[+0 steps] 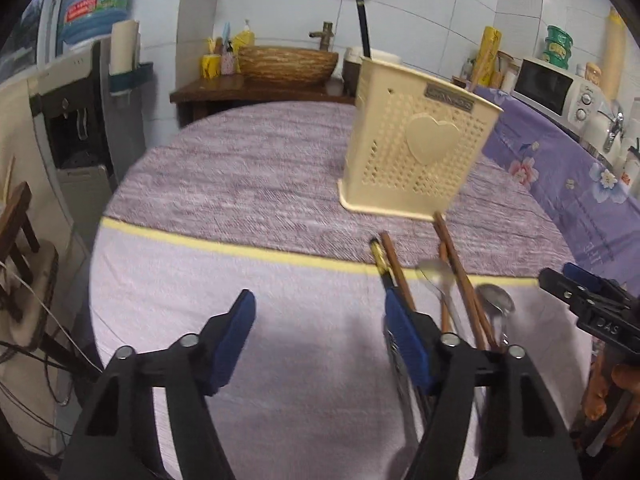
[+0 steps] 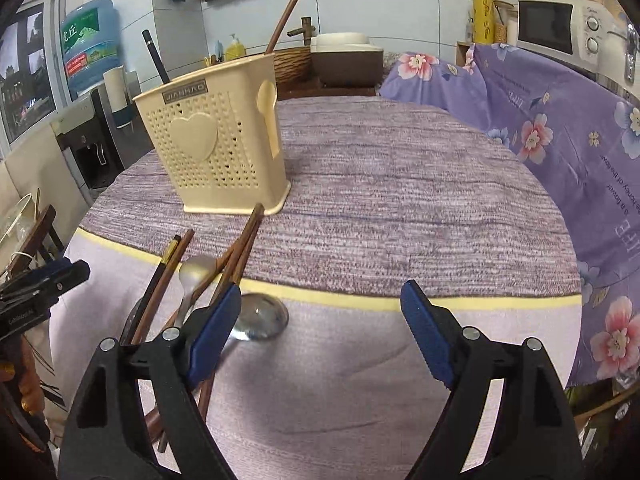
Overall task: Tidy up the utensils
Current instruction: 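Move both grippers back down to the utensil pile, then grasp a silver spoon with the left gripper while the right gripper grasps a brown chopstick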
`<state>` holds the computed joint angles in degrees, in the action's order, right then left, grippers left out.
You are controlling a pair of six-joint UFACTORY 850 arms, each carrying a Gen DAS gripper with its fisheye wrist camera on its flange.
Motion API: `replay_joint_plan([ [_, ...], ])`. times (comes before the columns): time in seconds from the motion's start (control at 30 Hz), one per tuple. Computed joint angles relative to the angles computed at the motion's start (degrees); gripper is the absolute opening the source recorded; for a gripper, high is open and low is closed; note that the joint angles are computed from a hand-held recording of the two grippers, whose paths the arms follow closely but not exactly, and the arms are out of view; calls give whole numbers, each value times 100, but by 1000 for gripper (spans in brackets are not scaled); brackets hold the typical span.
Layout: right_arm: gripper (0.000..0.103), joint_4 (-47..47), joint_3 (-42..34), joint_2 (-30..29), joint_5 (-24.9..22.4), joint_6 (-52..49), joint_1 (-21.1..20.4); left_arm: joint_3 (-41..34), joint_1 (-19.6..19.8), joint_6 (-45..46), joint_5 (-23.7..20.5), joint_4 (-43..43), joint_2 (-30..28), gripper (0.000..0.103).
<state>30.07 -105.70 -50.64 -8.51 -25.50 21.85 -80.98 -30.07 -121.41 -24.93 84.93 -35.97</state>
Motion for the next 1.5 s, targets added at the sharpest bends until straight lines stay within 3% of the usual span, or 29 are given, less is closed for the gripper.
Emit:
replay_joint_plan([
  [0.23,82,92,67,-3,-27,-91,41,-199,-227,1430,162,-1097,-169,38],
  [0.4,82,166,88,-1,-72,-148,48,-274,-309,2278,265,-1894,-240,32],
  [0.57,82,303,59,-19,-153,-222,55,-481,-395,3145,15,-2598,-382,27],
  [0.77,82,481,59,-3,-179,-411,59,-574,-452,3542,-215,-2789,-429,25],
  [0.97,82,508,-27,-26,-275,-554,90,-689,-218,3745,-297,-2827,-502,21],
  [1.13,77,950,-449,-221,-745,-1087,132,-734,28,3829,-37,-3018,-513,20],
  [1.3,64,1133,-1723,-884,-2036,-1104,179,-855,32,3854,-89,-3147,-577,20],
  [1.5,62,697,-2127,-1048,-2023,-754,354,-986,10,3967,-194,-3225,-665,20],
])
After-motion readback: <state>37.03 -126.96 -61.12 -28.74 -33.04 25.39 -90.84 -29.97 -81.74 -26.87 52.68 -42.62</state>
